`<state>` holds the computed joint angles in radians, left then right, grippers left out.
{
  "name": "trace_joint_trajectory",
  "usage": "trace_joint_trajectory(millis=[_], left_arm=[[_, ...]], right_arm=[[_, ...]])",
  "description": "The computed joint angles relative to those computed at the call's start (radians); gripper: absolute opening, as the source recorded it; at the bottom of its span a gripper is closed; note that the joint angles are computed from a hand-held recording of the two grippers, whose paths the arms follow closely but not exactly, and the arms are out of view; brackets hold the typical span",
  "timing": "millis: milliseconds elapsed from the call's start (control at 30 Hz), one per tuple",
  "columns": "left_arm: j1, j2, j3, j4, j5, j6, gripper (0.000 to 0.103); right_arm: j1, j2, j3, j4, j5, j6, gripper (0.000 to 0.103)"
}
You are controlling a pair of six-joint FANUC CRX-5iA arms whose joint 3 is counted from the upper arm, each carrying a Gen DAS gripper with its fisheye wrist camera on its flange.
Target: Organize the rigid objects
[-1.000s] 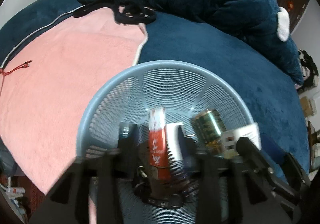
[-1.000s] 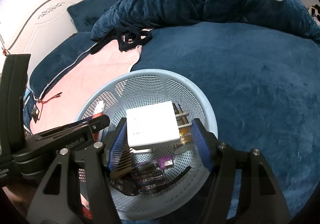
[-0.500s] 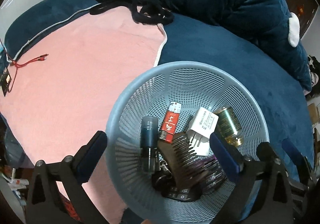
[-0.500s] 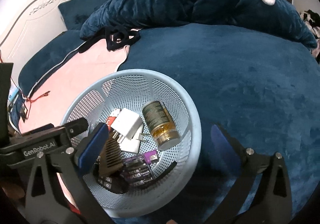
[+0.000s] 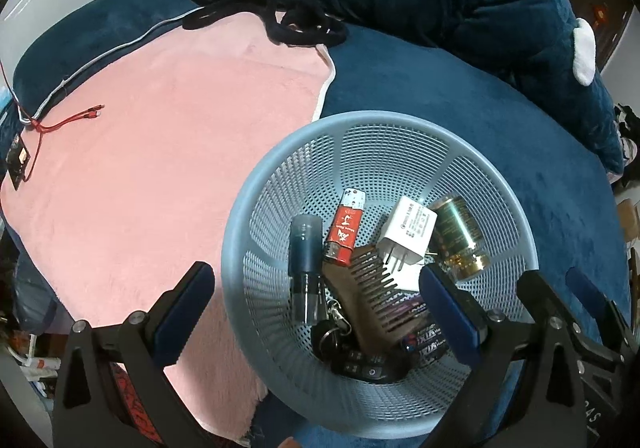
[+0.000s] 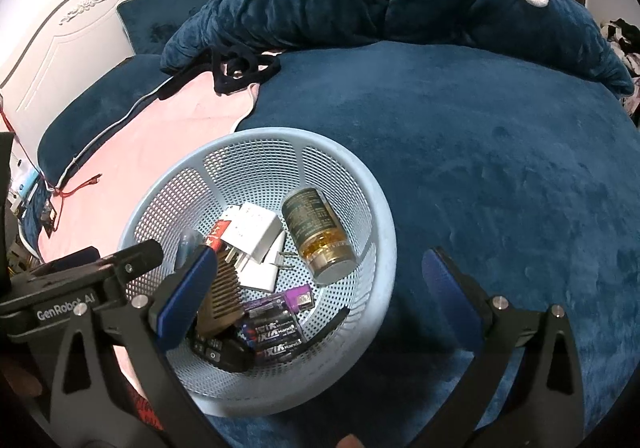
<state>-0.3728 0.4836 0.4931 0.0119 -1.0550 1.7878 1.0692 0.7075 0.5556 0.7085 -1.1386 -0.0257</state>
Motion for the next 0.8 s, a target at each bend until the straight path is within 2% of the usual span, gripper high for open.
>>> trace_joint_trajectory(millis=[400, 800], left_arm=[[-0.002, -0.017, -0.024, 0.008, 0.002, -0.001, 0.102], [-0.009, -0.044, -0.056, -0.008, 0.014, 0.012, 0.102]], right_arm=[[0.005, -0.031, -0.046, 0.000, 0.040, -0.017, 0.103], [0.014, -0.045, -0.067, 0.004, 0.038, -0.043, 0.103]])
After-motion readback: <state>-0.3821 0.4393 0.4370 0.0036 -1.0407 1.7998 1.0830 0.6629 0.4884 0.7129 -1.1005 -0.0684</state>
